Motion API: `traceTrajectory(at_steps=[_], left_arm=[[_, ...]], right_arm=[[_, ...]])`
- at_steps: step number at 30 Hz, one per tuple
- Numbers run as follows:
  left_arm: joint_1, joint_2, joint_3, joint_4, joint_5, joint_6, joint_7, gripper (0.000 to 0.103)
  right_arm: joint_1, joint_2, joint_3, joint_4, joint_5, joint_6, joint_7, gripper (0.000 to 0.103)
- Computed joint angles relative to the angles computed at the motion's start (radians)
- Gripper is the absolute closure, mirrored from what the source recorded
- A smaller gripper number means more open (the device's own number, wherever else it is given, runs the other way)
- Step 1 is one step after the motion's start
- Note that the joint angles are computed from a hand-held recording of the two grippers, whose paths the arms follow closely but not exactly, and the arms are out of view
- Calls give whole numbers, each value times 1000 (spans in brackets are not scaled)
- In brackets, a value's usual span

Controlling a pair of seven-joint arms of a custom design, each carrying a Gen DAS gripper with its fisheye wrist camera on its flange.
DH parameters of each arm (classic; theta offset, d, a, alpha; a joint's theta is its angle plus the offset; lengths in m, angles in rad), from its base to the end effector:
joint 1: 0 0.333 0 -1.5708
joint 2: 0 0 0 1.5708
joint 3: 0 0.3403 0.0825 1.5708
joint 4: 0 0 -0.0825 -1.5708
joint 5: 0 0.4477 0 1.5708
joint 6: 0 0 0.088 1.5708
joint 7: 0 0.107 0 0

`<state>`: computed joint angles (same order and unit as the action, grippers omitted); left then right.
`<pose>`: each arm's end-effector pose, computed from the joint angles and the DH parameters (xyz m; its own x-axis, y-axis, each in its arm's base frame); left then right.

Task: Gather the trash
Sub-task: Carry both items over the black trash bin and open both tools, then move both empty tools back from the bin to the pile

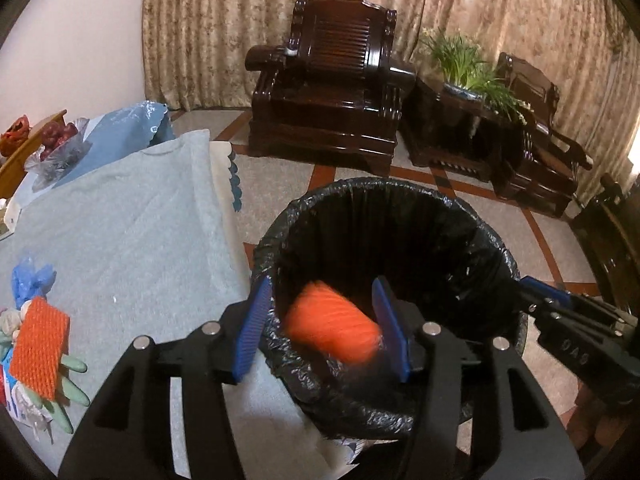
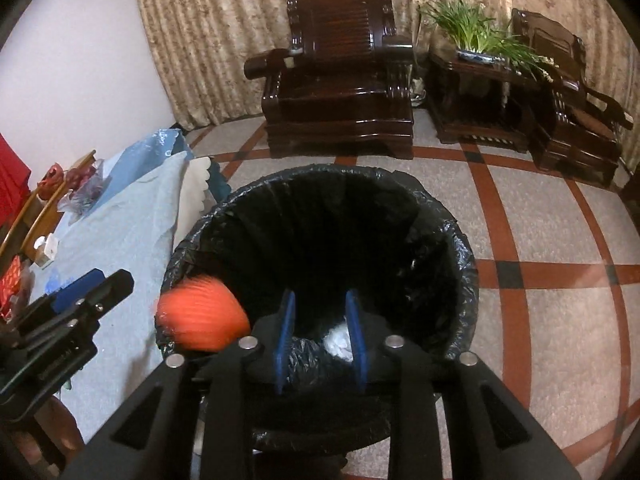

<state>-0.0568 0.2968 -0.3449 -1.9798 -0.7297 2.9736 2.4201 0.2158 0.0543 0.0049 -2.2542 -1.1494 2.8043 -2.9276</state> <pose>0.6641 -0.2169 0.3746 -0.5264 -0.8453 0.0913 -0.6380 0.3217 -0.6997 0.5730 0.1731 0.3552 -0.4430 -0.8727 -0.2052 -0.6082 0.4608 -0.6463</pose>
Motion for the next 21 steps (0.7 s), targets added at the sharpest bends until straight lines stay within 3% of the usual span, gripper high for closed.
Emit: traceTrajectory(at_steps=[2,4,9,17,21], left_arm=[[8,-16,4,-14,-3,3,2,51],[29,-50,7,-46,-28,13,20,44],[65,-124,69,-125,-62,64,33,42],[159,-184,203,-195,-22,163,-33,35],[243,-177,206,-200,-36,203,-13,35]], right_arm=[[1,-8,2,-4,4,0,-4,77],[2,-10,5,0,3,14,4,76],[35,18,26,55,-11,41,-11,71],[154,151,36,229,12,88,-108,71],[233,249,20,358,16,89,-168,71]])
